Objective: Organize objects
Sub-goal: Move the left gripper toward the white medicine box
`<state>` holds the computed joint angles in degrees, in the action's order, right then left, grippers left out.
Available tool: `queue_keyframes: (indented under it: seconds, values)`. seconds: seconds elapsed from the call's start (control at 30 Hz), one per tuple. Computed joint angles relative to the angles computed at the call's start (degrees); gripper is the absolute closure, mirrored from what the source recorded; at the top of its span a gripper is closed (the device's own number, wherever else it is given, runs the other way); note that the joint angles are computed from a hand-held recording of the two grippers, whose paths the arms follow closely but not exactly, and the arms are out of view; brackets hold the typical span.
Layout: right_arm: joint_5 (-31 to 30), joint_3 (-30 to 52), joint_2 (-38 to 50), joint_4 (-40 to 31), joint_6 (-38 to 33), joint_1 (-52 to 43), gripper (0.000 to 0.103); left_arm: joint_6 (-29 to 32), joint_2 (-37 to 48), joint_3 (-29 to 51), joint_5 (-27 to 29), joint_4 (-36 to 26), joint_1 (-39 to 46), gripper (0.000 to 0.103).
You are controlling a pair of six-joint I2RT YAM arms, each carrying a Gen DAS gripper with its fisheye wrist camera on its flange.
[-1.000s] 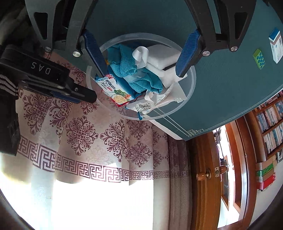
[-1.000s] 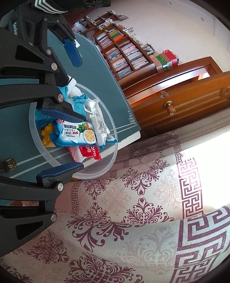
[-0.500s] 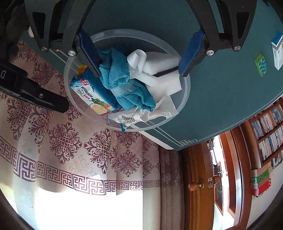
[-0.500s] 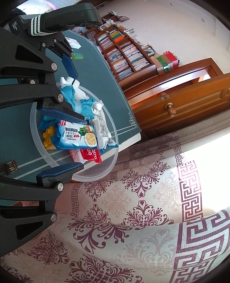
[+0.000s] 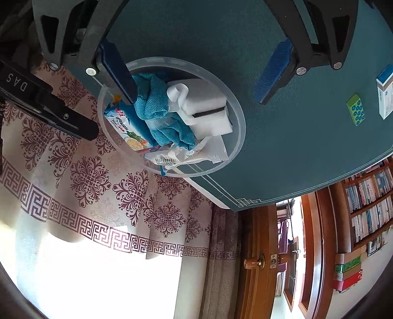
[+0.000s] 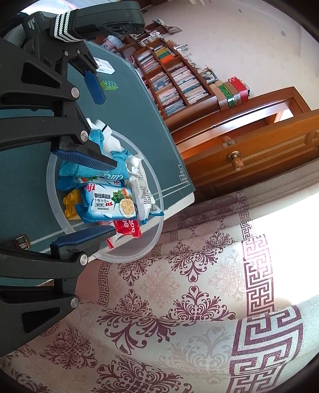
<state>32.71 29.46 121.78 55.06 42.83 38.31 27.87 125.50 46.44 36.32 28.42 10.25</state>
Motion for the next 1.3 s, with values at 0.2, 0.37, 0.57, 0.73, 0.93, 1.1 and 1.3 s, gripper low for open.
queue_keyframes:
  seconds: [0.2, 0.37, 0.57, 0.73, 0.93, 1.1, 1.3]
  values:
    - [0.75, 2.03, -0.19, -2.77, -0.09, 2.09, 0.055, -1.0, -0.16, 2.36, 0.28, -3.68, 4.54, 0.003]
    - [1.77, 3.23, -2.09, -6.33, -0.98, 3.17, 0.055, -1.16, 0.97, 4.96, -0.56, -4.85, 7.91, 0.003]
    - [1.38, 5.51, -4.26, -10.59, -1.56, 4.87, 0.055, -2.73, 3.22, 7.67, -3.43, -2.51, 11.02, 0.003]
    - [0.13, 11.55, -1.37, -13.92, -2.42, 7.27, 0.053, -3.07, 6.1, 11.83, -5.63, -4.18, 13.56, 0.003]
    - [-3.28, 22.6, 5.67, -19.81, -2.72, 9.36, 0.052, -3.8, 10.84, 19.34, -7.86, -7.98, 17.44, 0.003]
    - [-5.94, 32.91, 11.93, -25.15, -3.89, 10.8, 0.053, -6.09, 15.36, 27.85, -11.18, -12.37, 19.83, 0.002]
    - [-9.5, 42.19, 17.82, -30.46, -4.3, 11.18, 0.052, -10.47, 21.42, 40.48, -13.62, -19.27, 22.33, 0.001]
